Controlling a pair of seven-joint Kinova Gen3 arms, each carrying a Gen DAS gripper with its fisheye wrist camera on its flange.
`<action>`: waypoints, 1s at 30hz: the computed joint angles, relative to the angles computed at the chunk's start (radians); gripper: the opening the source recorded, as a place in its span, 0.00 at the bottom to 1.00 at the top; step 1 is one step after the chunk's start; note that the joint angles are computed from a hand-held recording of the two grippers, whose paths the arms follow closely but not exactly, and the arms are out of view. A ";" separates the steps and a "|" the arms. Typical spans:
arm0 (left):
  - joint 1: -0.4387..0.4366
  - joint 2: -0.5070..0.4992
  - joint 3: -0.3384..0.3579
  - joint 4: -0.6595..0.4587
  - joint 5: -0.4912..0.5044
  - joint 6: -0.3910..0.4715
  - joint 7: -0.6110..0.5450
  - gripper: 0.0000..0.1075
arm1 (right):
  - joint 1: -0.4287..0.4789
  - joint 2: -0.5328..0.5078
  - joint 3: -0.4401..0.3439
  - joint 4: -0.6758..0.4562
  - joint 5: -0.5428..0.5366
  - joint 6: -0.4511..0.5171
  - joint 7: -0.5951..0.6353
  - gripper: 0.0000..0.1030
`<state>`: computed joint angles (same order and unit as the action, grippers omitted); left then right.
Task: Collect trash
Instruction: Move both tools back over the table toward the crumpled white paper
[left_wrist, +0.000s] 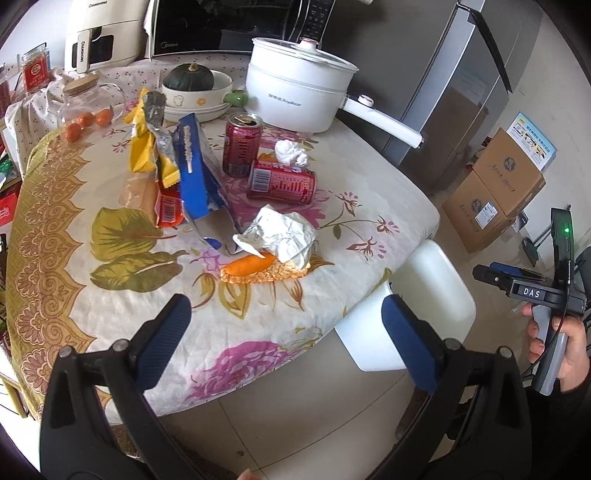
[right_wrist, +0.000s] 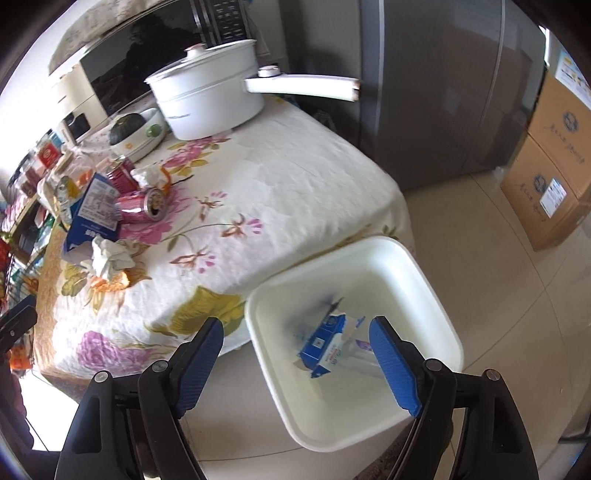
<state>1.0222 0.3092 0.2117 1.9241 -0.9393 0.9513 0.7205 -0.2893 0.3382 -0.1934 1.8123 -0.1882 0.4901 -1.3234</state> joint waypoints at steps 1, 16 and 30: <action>0.002 -0.005 0.000 0.008 0.002 0.001 0.008 0.95 | -0.011 -0.002 -0.001 0.001 0.005 -0.003 -0.003 0.81; -0.029 -0.065 0.042 0.098 0.067 0.049 0.089 0.95 | -0.158 0.028 -0.018 -0.050 0.065 -0.003 -0.084 0.81; -0.040 -0.084 0.068 0.146 0.133 0.096 0.126 0.95 | -0.257 0.094 -0.023 -0.117 0.104 0.011 -0.164 0.81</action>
<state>0.9826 0.2252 0.2800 2.0703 -0.8059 1.0475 0.8461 -0.5461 0.4321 -0.2161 1.6950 -0.0842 0.5013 -1.4875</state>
